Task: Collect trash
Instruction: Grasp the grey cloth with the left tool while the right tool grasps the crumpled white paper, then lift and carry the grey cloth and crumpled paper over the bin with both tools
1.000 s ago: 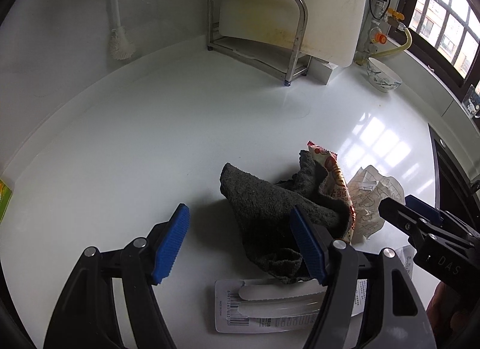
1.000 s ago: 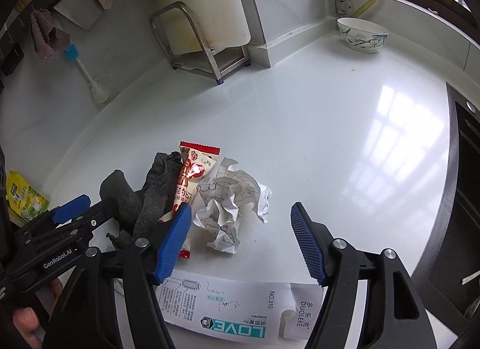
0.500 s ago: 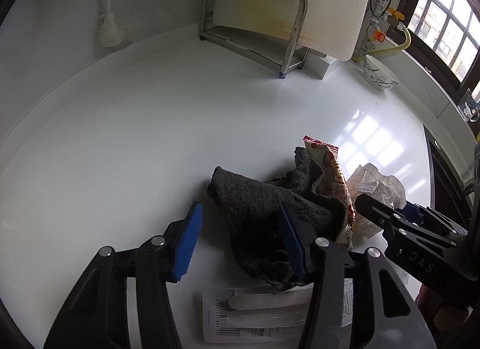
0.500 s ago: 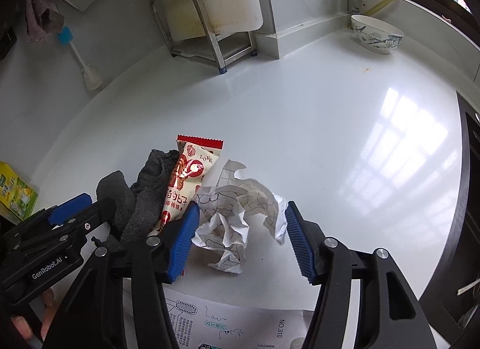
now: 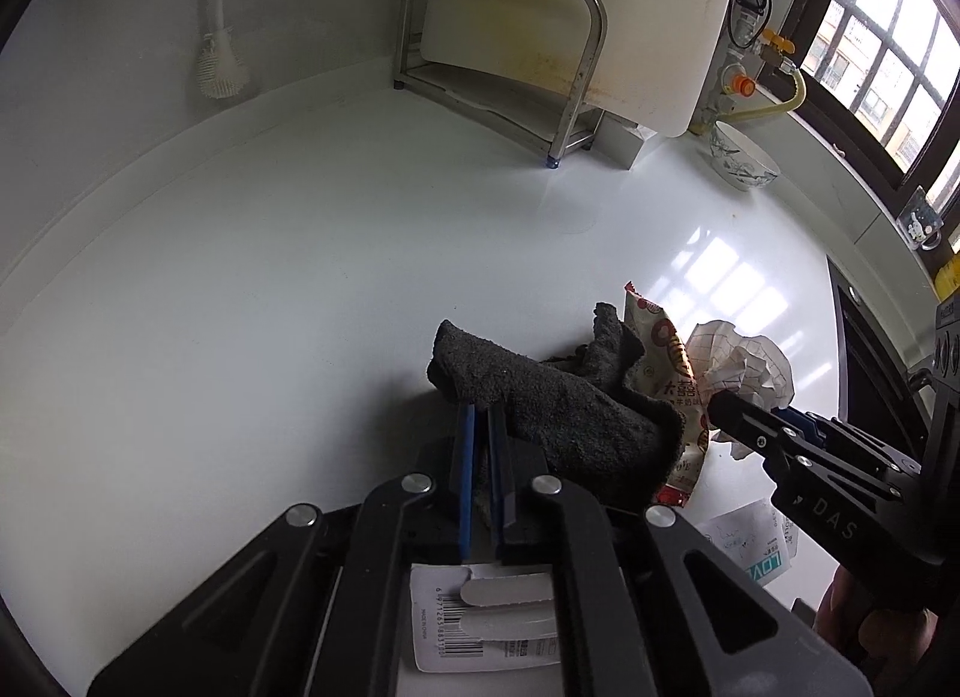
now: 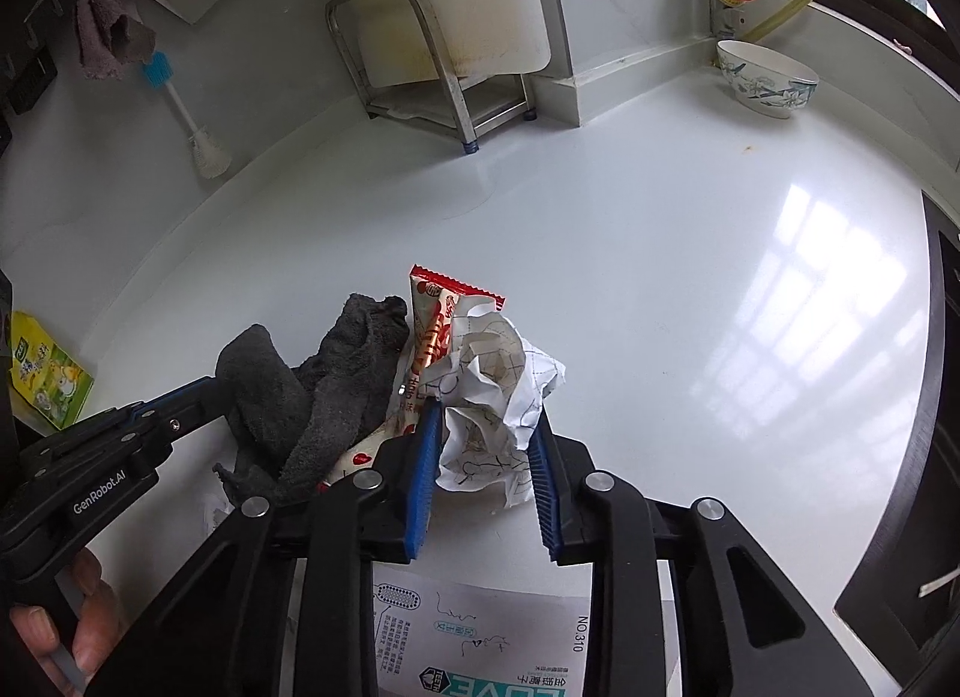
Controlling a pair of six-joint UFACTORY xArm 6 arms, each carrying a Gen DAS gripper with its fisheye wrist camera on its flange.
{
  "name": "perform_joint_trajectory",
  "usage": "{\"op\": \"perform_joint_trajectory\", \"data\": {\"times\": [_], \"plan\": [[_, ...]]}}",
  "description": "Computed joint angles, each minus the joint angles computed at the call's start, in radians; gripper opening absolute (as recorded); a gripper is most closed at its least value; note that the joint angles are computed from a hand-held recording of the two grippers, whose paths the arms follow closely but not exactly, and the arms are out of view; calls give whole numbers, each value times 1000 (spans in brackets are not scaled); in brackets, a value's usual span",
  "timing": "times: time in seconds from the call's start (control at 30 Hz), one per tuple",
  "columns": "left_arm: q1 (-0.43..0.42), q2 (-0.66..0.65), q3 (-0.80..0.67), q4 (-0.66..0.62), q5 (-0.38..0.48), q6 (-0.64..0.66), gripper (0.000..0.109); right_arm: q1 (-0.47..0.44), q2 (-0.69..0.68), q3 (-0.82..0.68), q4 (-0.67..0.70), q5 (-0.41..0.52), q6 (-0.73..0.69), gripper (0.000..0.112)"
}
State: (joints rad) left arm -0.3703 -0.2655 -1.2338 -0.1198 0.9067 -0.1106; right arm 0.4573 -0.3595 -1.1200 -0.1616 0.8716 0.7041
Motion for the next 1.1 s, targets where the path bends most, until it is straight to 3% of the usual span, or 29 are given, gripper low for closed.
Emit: {"op": "perform_joint_trajectory", "data": {"times": [0.57,1.1], "plan": [[26,-64,-38,27,-29,11,4,15,-78,13,-61,33,73,27],[13,-150,-26,56,-9,-2,4,92,-167,31,-135,81,148,27]]}}
